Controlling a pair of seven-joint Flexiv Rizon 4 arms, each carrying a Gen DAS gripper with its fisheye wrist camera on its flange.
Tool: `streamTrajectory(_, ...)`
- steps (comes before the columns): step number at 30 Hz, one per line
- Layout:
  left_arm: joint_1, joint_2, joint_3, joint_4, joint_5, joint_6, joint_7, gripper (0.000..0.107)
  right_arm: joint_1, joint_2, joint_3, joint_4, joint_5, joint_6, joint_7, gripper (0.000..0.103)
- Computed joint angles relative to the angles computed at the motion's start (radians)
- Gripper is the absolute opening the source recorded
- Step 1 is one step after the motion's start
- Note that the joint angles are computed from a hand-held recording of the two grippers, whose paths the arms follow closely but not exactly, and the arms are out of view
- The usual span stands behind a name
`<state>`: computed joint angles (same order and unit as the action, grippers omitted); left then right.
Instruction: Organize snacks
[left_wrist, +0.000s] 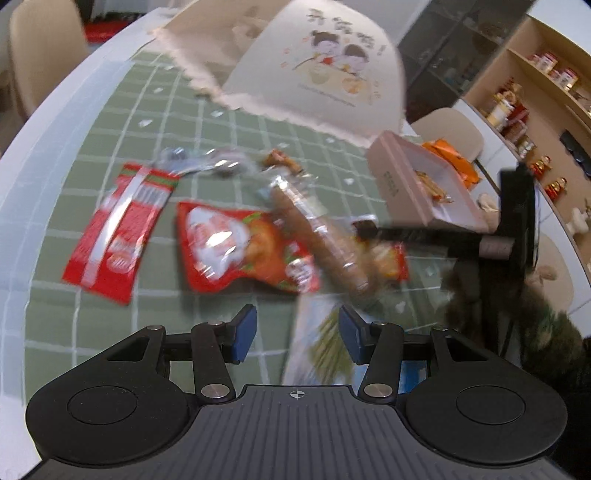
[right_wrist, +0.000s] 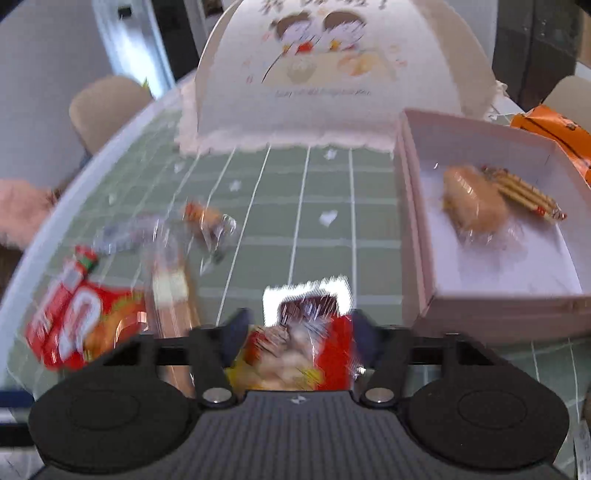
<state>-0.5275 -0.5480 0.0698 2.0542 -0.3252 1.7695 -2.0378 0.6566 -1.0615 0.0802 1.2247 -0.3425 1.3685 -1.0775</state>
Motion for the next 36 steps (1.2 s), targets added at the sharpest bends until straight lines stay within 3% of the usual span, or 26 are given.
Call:
streamTrajectory(4, 0.032, -0.043, -0.041, -0.084, 0.02, -0.009, 0.033, 0.054, -0.059, 0.087, 0.084, 0.168, 0.035, 0.049, -0.053, 0.044)
streamTrajectory(7, 0.087, -0.101, -0.1, -0.202, 0.056, -0.048, 0.098, 0.054, -0.098, 0.153, 0.103, 0.288, 0.068, 0.102, -0.067, 0.045)
streamTrajectory(10, 0.109, -0.198, -0.12, -0.391, 0.071, -0.138, 0.189, 0.054, -0.059, 0.205, -0.005, 0.376, 0.092, 0.216, 0.0, 0.045)
streamTrajectory(13, 0.019, -0.282, 0.021, -0.546, 0.071, -0.225, 0.127, 0.053, 0.054, 0.218, -0.199, 0.41, 0.141, 0.31, 0.129, 0.051)
streamTrajectory(14, 0.004, -0.3, 0.047, -0.575, 0.077, -0.238, 0.105, 0.053, 0.067, 0.21, -0.23, 0.4, 0.154, 0.317, 0.159, 0.053)
streamTrajectory(21, 0.025, -0.295, 0.041, -0.582, 0.154, -0.323, 0.062, 0.053, -0.085, 0.063, -0.065, 0.131, 0.05, 0.213, 0.133, 0.057)
streamTrajectory(24, 0.047, -0.29, 0.027, -0.585, 0.176, -0.353, 0.056, 0.053, -0.089, 0.015, -0.038, 0.04, 0.022, 0.161, 0.112, 0.057)
streamTrajectory(27, 0.066, -0.308, 0.021, -0.62, 0.182, -0.371, 0.031, 0.053, -0.119, 0.035, 0.047, 0.088, 0.014, 0.154, 0.041, 0.057)
streamTrajectory(29, 0.089, -0.335, -0.003, -0.66, 0.177, -0.389, 0.03, 0.053, -0.114, 0.07, 0.06, 0.174, 0.025, 0.202, 0.018, 0.057)
streamTrajectory(33, 0.103, -0.409, -0.032, -0.797, 0.182, -0.514, 0.057, 0.054, -0.123, 0.099, 0.121, 0.28, 0.023, 0.268, -0.046, 0.058)
streamTrajectory(34, 0.099, -0.429, -0.032, -0.833, 0.193, -0.54, 0.066, 0.054, -0.097, 0.105, 0.099, 0.298, 0.028, 0.279, -0.05, 0.057)
streamTrajectory(36, 0.081, -0.461, -0.013, -0.901, 0.228, -0.596, 0.082, 0.054, 0.008, 0.129, -0.035, 0.347, 0.042, 0.297, -0.012, 0.058)
